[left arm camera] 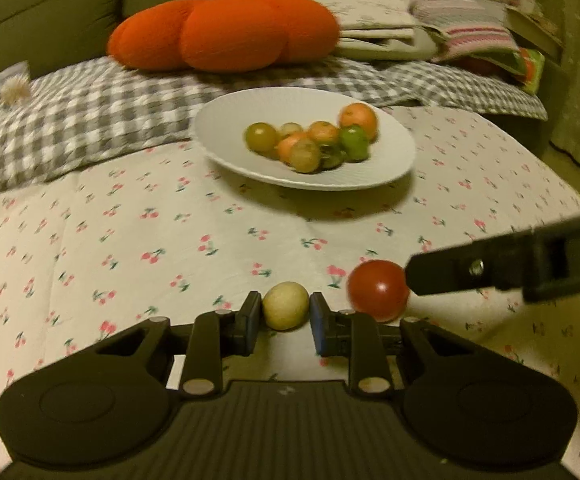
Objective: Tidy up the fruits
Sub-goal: 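Grasp the pale yellow fruit with the left tool while the right tool grasps the red tomato, then carry the pale yellow fruit and red tomato over the white plate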
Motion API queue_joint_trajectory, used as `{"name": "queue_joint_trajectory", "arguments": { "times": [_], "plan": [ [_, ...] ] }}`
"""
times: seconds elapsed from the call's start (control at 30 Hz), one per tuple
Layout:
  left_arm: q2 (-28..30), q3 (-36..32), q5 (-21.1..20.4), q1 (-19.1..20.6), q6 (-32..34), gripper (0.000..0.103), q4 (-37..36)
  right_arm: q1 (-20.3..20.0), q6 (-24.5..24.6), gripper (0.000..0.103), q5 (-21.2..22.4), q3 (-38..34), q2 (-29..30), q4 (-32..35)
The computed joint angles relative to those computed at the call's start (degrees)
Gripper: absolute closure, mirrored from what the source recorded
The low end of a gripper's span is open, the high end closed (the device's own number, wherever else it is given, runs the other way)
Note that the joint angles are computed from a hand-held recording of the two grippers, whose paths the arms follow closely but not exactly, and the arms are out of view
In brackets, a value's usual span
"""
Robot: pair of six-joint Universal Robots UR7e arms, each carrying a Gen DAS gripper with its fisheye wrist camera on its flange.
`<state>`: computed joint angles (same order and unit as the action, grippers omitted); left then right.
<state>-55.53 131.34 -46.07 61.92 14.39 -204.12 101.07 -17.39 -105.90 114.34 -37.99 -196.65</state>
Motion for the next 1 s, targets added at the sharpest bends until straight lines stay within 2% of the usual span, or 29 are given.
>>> {"name": "queue_joint_trajectory", "arguments": {
  "times": [0.17,0.33,0.5,0.67,0.7,0.77,1.0],
  "plan": [
    [-3.07,0.37,3.73,-0.37,-10.31,0.079,6.8,0.08,-1.45,0.028,-0.52,-0.86,1.52,-1.16],
    [-4.76,0.68,8.01,-0.48,-16.33,0.079,11.07,0.47,-4.53,0.029,-0.37,-1.85,3.6,-2.93],
    [-5.11,0.87,9.61,-0.58,-18.08,0.079,12.02,0.78,-7.4,0.03,-0.16,-3.08,6.07,-5.06],
    [-4.77,0.96,10.64,-0.97,-17.8,0.079,12.15,1.24,-10.02,0.046,-0.97,-4.2,8.07,-6.17],
    [-4.78,0.98,10.64,-0.99,-17.83,0.079,12.19,1.32,-10.28,0.057,-1.3,-4.44,8.4,-6.13],
    [-4.66,0.96,10.68,-1.01,-17.7,0.079,12.0,1.43,-10.93,0.066,-2.1,-4.89,9.12,-6.53],
    [-4.92,1.39,10.02,-1.41,-16.96,0.079,10.64,1.32,-11.18,0.069,-1.76,-4.7,9.0,-7.39]
  ]
}}
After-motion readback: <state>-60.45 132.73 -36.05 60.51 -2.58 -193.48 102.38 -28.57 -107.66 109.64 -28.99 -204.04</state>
